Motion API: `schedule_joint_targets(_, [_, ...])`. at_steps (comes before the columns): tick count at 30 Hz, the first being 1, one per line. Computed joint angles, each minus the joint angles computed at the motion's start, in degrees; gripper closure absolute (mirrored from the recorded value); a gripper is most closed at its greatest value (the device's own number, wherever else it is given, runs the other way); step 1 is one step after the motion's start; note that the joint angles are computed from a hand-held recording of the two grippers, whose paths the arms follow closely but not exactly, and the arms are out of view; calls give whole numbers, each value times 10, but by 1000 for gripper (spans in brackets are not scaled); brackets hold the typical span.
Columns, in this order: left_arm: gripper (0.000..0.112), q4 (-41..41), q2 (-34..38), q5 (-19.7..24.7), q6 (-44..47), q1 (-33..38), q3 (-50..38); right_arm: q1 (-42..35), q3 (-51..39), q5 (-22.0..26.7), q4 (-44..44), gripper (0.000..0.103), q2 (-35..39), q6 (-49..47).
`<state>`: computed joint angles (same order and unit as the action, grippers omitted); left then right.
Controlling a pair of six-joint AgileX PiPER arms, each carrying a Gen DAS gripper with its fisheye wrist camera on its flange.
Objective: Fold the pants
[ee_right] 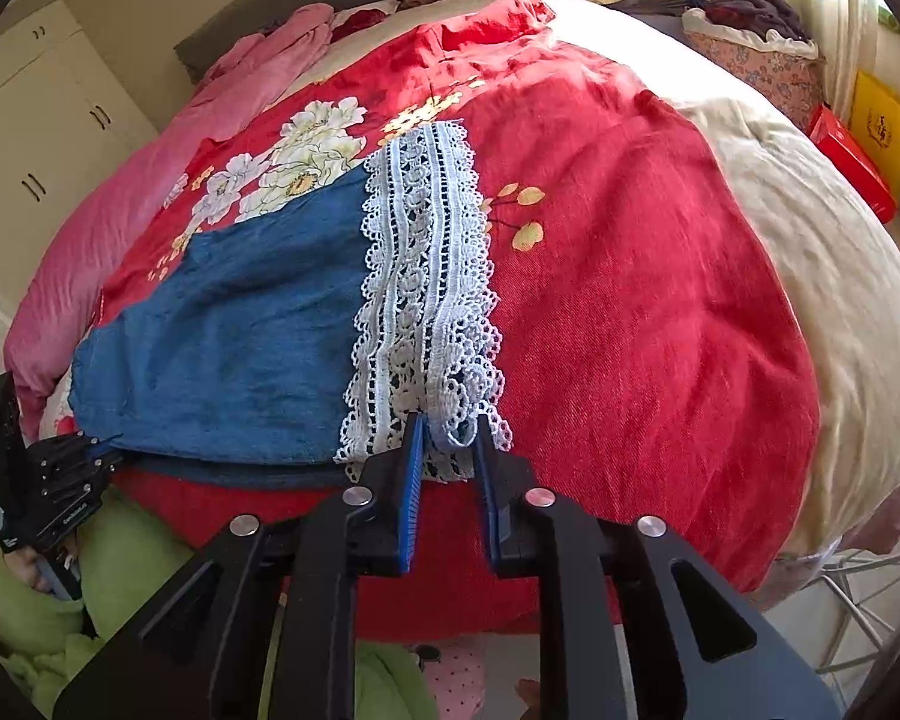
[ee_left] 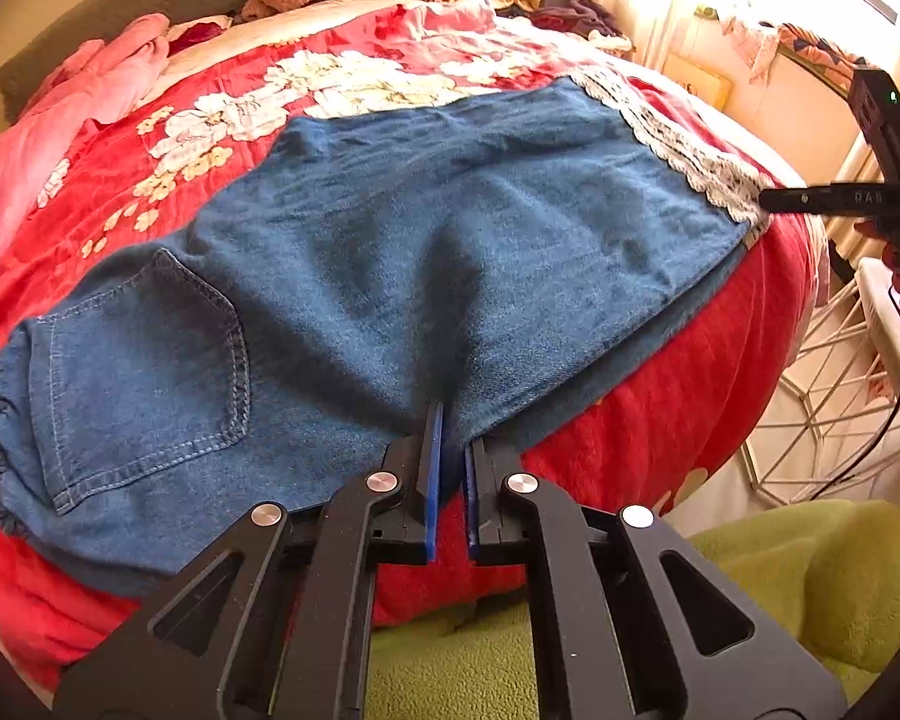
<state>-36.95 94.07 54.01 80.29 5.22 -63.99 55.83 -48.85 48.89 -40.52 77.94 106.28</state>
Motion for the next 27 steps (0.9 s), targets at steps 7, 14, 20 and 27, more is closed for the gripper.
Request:
schedule_joint_targets(7, [111, -2, -4, -3, 5, 1, 6, -12, -23, 15, 13, 73, 12, -39])
schedule_joint_targets(14, [111, -3, -11, 4, 13, 6, 11, -4, -17, 37, 25, 88, 14, -44])
schedule_joint_targets(20, [97, 1, -10, 28, 13, 15, 5, 7, -28, 75, 26, 88, 0, -45])
schedule_joint_targets(27, [59, -47, -22, 67, 23, 77, -35, 48, -101, 102, -42, 69, 30, -86])
